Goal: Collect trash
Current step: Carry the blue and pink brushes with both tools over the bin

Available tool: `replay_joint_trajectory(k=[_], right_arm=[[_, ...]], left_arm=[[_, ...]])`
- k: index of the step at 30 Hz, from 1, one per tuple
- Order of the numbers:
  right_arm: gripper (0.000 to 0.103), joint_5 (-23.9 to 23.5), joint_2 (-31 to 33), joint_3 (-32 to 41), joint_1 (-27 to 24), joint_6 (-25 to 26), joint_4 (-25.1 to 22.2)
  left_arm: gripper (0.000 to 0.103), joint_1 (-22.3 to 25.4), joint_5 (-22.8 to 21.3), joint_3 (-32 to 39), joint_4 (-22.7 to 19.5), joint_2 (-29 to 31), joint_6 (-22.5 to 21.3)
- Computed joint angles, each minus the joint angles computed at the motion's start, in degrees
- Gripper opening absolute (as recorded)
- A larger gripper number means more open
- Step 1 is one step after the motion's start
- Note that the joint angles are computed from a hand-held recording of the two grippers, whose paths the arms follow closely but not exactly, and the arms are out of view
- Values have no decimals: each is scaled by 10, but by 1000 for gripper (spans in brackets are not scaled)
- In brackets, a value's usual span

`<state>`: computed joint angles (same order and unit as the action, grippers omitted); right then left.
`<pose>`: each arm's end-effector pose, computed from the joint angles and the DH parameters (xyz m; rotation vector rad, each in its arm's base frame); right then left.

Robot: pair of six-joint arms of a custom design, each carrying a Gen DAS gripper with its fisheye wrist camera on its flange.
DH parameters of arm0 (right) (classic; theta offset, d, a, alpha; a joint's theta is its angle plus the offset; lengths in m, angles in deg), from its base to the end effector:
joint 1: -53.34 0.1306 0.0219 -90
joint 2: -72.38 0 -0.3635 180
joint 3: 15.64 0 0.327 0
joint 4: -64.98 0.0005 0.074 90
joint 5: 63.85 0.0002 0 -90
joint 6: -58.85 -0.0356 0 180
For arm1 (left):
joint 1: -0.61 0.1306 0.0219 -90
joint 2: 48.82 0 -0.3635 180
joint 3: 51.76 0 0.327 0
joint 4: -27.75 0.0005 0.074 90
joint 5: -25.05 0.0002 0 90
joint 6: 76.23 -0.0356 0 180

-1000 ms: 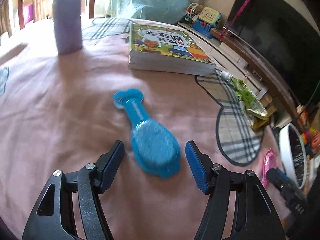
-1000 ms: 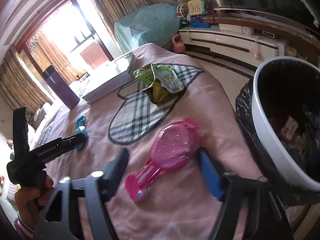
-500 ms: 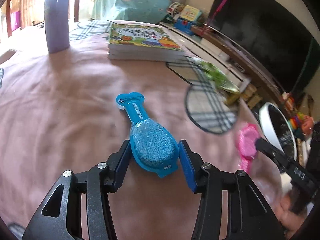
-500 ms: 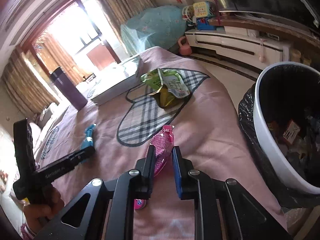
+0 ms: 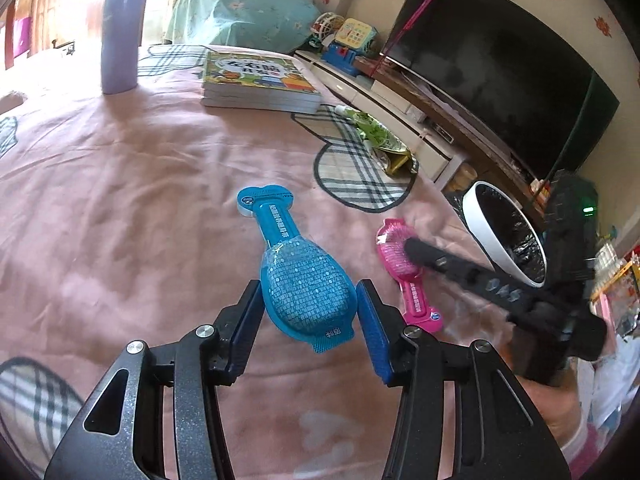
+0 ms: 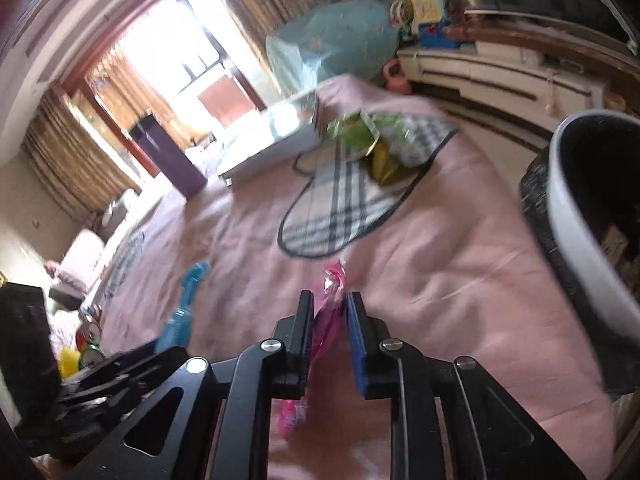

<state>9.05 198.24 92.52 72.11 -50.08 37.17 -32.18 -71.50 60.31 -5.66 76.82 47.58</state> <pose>0.5856 0.2096 0.2486 -0.1453 2.4180 0.6635 0.5282 -0.3361 0.2692 -0.0762 2.4227 -0.4084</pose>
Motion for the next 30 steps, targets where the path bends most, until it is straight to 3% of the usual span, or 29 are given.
replay_joint_trajectory(k=[6,8,9,14,23,30], right_arm=[[58,53,10,20,30,46,-33],[55,84,12,26,40,70,-43],[41,102,12,27,46,81,-46],[36,123,-11,-5,46,107,-22],[33,47,-88,-97,1,66,47],[33,32,-139,-160,-32,54,74]], left_arm=[[47,4,-2,-42,17,-25,13],[47,3,-2,-47,19,-27,12],[47,3,-3,-49,20,-29,12],[47,-5,-1,-44,22,-29,4],[47,-31,12,15,3,-1,-16],[47,-58,6,90,-37,36,-45]])
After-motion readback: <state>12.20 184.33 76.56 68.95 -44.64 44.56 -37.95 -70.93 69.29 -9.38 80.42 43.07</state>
